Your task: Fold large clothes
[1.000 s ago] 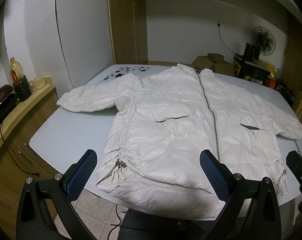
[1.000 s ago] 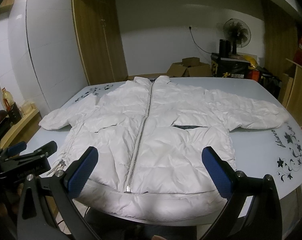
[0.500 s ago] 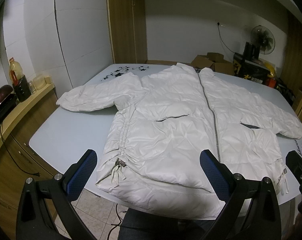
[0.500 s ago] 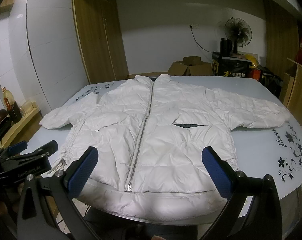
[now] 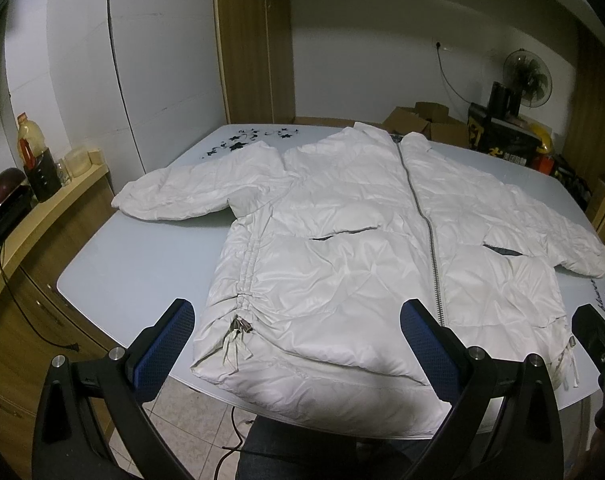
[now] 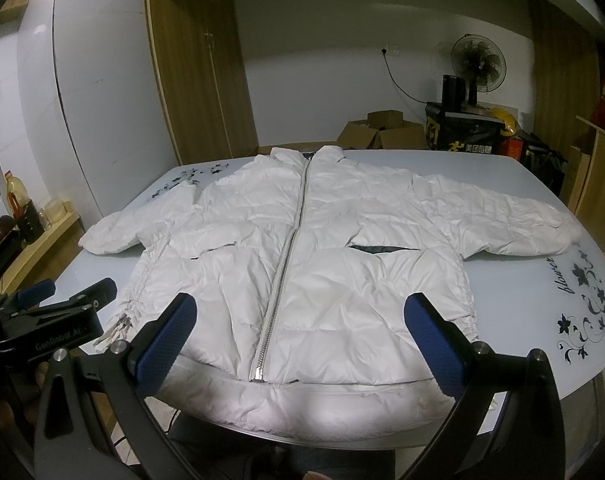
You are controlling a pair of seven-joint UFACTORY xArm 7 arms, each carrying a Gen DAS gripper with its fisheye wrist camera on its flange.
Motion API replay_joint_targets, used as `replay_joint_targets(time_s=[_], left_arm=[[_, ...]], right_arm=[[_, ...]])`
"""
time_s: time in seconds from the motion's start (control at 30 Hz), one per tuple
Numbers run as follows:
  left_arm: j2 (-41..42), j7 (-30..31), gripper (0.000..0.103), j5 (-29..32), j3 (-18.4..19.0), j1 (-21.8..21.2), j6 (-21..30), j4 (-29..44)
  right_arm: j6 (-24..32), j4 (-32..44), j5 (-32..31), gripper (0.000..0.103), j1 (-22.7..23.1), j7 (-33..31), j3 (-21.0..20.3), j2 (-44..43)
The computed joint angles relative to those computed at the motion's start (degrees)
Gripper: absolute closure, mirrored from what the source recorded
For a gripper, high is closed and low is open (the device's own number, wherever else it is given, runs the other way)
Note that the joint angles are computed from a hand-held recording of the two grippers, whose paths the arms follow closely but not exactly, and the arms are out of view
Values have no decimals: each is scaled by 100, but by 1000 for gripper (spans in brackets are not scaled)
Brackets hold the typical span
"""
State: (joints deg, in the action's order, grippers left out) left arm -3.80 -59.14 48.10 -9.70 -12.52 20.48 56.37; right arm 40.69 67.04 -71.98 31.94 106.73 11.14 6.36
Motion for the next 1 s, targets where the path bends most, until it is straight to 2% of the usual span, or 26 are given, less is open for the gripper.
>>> replay_joint_targets(time_s=[1.0], left_arm=[[58,90,0,-114,28,-44,33,-7]], right_arm=[[-32,11,53,0,54,-41,-19,88]])
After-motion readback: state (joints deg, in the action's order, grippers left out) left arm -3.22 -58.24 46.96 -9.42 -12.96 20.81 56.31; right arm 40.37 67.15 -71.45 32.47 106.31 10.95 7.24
